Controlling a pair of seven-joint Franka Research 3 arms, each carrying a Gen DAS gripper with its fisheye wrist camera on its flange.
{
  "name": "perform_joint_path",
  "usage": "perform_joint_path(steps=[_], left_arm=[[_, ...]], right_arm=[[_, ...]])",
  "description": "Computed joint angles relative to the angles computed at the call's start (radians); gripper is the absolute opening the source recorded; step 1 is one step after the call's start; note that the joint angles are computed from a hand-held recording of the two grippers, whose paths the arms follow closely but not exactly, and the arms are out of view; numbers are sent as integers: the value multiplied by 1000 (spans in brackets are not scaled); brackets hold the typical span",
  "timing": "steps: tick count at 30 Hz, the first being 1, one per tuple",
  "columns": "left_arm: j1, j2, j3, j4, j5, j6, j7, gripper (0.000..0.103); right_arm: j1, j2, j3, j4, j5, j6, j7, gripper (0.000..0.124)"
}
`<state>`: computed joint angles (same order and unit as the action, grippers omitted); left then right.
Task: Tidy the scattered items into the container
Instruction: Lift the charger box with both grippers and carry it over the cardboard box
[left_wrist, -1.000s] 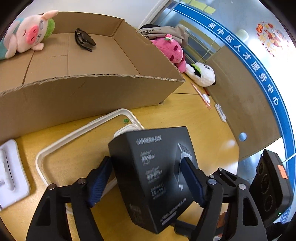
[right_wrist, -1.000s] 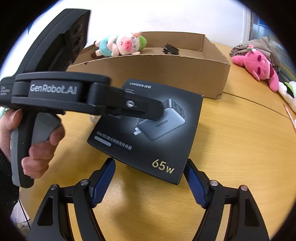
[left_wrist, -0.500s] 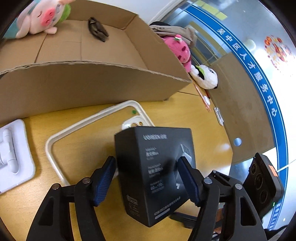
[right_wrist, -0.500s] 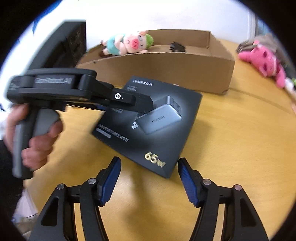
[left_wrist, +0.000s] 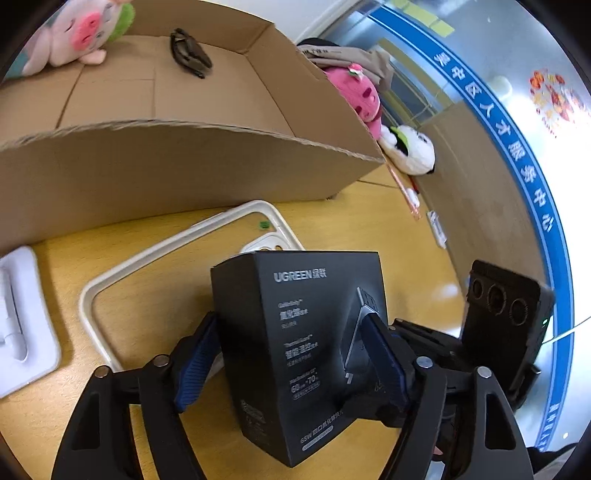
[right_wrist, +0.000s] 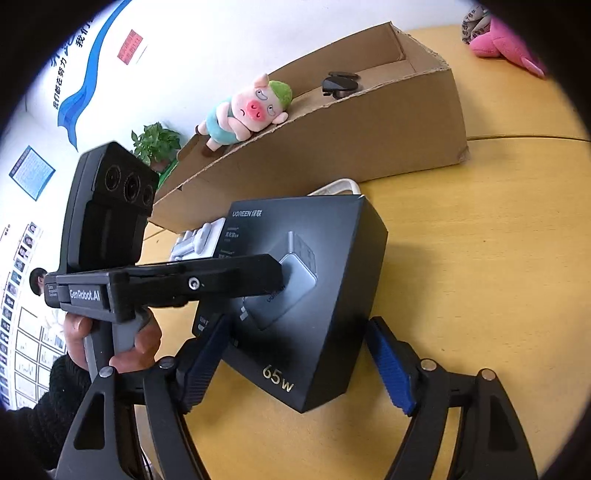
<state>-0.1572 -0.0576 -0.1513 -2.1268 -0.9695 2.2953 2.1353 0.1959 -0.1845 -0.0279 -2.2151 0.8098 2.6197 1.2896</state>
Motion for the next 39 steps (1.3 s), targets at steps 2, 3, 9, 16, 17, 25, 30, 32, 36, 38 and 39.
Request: perform_joint_path(steps=[2,3,9,16,17,25,30,32,36,38,39], left_arm=[[0,-19,2,-18,-14,6,24,79],[-1,-33,3,-31,-20,15,36,79],[-25,-135,29,-81,-24,65,59,79],[-44,-233,93,-83,-44,100,77,79],[-42,-241,103,-75,-37,101,74,79],[-1,-221,169,41,-2,82,72,79],[53,-175,185,127,31,69,60,79],[74,-150,185,164,48,66,54,79],[119,-83,158,242,149,81,2,79],[137,-49,145,275,200,91,-26,79],[146,-31,145,293,200,82,-30,79]], right_arm=[[3,-11,13,-16,-18,35,14,73],[4,-18,24,-25,-41,53,35,73],[20,-37,42,-25,-151,107,117,70],[35,-31,73,59,-285,178,193,69],[39,-17,73,87,-299,178,195,69],[57,108,78,336,-379,102,187,69],[61,242,87,537,-370,44,167,69],[59,298,93,620,-354,18,157,69],[65,414,92,789,-407,-45,186,64],[72,484,87,888,-454,-90,219,62],[67,511,92,923,-450,-101,218,62]])
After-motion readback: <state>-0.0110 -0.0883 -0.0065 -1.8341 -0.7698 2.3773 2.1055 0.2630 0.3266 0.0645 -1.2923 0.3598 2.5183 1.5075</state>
